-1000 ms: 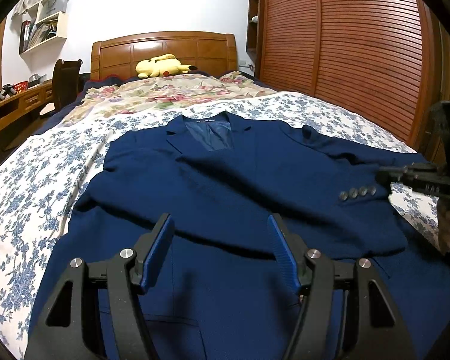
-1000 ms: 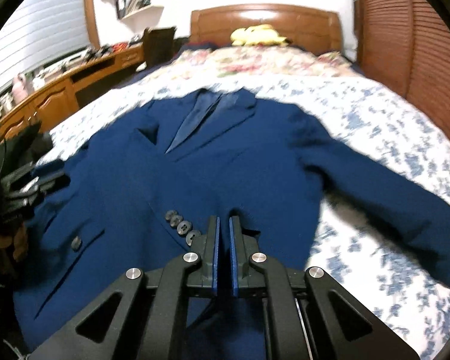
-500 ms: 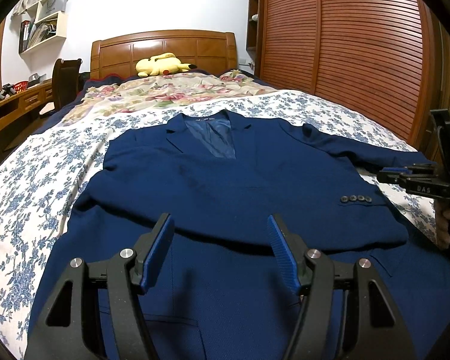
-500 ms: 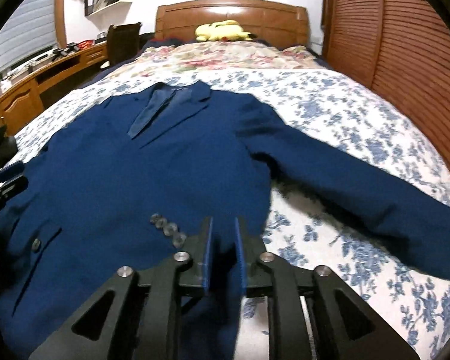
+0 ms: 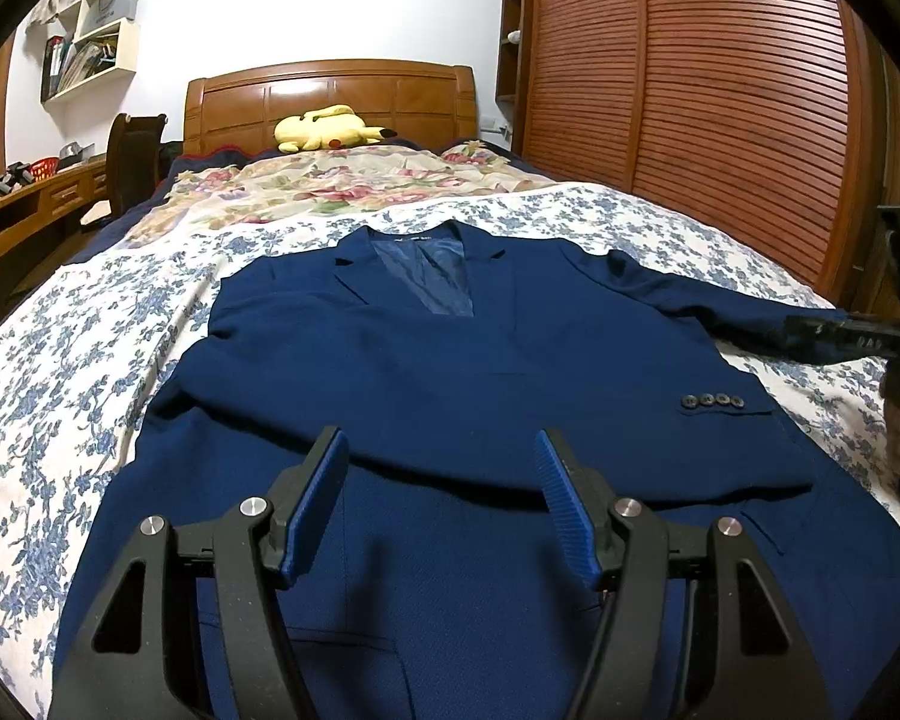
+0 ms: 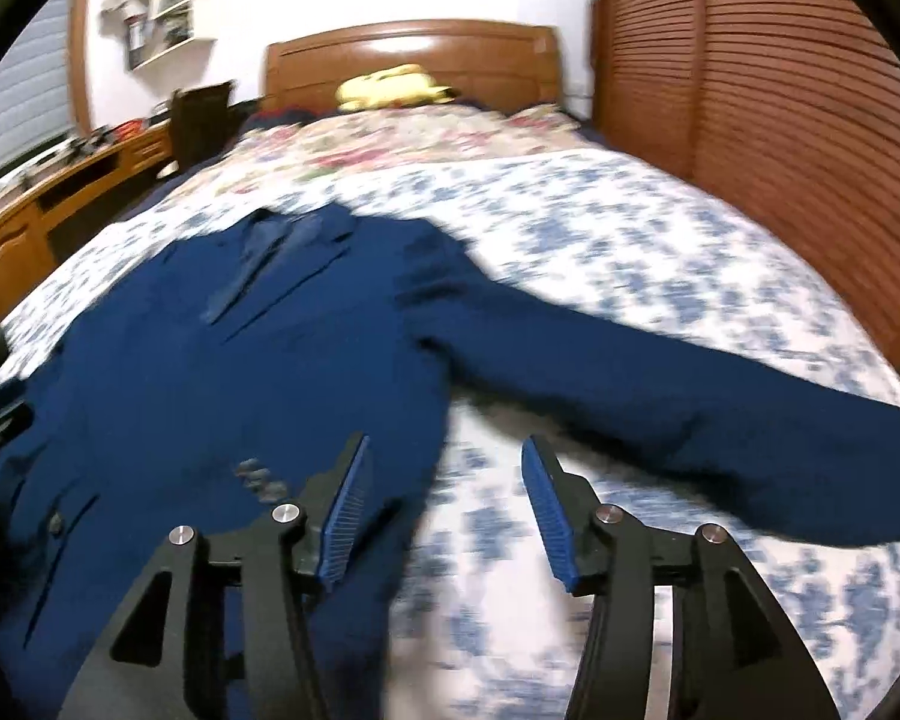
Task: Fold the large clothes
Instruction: 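Move the right tool to the other sleeve cuff, grasp and lift it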
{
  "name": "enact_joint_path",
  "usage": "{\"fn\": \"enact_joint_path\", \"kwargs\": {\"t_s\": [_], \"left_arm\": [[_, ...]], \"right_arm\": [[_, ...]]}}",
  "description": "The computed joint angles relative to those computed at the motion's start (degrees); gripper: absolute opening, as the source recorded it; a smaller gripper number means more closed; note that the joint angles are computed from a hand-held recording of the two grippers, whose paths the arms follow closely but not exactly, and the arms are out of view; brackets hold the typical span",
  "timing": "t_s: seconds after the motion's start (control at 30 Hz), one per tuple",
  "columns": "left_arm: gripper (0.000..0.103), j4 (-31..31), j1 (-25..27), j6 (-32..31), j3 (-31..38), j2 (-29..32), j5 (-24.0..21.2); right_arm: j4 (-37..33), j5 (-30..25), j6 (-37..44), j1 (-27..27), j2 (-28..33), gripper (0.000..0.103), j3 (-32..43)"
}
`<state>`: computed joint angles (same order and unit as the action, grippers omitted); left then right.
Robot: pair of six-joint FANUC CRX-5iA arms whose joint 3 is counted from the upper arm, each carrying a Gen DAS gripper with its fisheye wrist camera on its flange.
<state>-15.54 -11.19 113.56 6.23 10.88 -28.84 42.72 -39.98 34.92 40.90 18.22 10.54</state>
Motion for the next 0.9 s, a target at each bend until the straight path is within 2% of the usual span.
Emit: {"fn": "enact_joint_path", "kwargs": {"t_s": [0.2,0.47,0.77,0.9], "left_arm": [[0.065,-0.13,0.00,0.11,-0.45,-0.17,0.68],[0.065,-0.80,-0.18,0.33,-0.47,-0.45,0.71],[0.065,-1.28,-0.32,0.61,-0.35,-0.54,0.63],[0.065,-1.58,-0.43,0.66,-0.02,-0.43,0.39]], "right_arm": [[3.41,-2.15,-2.53,-2.65,-4.37,0.067,-4.20],[0.43,-12.83,-1.47,-6.91,-5.69,0.067,-3.78],[-3.13,-19.15,-3.55,-11.74,-3.17,0.067,1.64],[-4.47,-20.23,-2.92,-12.83,-2.43,0.067,3.06]]}}
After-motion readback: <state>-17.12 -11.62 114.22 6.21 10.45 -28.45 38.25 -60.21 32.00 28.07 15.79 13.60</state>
